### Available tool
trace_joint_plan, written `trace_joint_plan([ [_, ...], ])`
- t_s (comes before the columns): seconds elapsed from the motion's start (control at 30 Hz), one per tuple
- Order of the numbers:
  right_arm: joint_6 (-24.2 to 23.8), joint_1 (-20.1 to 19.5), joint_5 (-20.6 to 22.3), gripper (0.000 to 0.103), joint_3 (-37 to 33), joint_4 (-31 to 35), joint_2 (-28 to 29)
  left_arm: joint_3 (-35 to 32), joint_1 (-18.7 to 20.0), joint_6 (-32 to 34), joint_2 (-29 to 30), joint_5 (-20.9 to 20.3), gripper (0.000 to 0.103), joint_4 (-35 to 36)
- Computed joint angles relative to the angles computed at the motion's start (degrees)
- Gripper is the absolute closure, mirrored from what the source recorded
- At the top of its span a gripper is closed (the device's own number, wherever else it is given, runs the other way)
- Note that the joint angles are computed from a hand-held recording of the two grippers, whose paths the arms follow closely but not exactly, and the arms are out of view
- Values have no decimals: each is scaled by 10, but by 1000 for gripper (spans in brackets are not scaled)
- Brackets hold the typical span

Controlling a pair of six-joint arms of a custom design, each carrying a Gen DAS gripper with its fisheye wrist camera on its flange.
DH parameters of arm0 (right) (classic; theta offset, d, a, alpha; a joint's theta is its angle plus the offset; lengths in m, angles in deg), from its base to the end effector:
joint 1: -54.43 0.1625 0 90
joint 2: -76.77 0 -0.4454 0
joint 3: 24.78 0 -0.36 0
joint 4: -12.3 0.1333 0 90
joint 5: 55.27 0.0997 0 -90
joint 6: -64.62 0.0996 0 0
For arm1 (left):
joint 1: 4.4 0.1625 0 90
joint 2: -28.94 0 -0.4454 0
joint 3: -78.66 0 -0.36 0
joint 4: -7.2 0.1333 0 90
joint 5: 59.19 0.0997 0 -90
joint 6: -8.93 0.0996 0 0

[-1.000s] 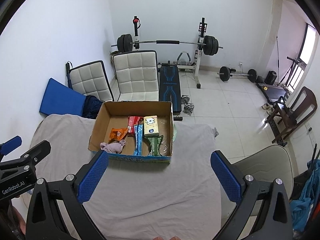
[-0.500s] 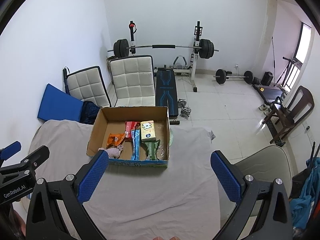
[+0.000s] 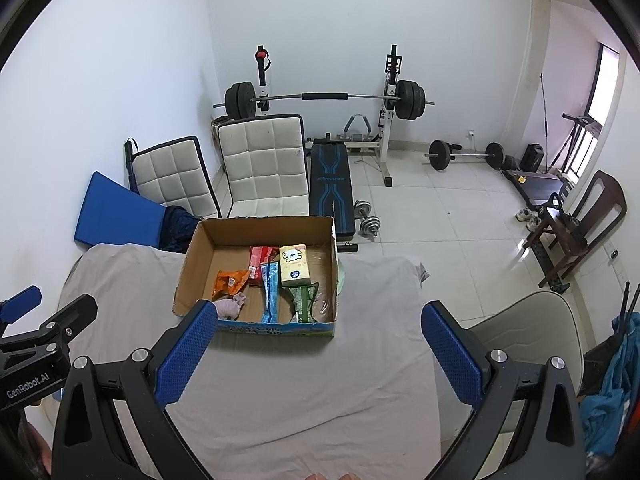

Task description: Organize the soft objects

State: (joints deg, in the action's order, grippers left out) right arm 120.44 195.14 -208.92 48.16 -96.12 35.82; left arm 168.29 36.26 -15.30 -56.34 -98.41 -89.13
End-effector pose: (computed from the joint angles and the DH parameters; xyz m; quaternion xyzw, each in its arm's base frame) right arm 0.5915 -0.4271 0.1973 0.0246 -0.8457 0.3596 0.3936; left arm -0.2402 -0.4838 0.5196 0.1891 0.8833 -0.2692 0.3340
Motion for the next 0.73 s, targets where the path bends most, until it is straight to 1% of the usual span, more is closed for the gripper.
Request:
trace_joint_plan([
  [0.13, 8, 1, -1, 0, -4, 11, 1, -7, -2, -5, 0, -1, 0, 11],
  [0.73, 10, 2, -5, 0, -5, 11, 3, -5, -5, -5, 1, 0, 0, 3],
])
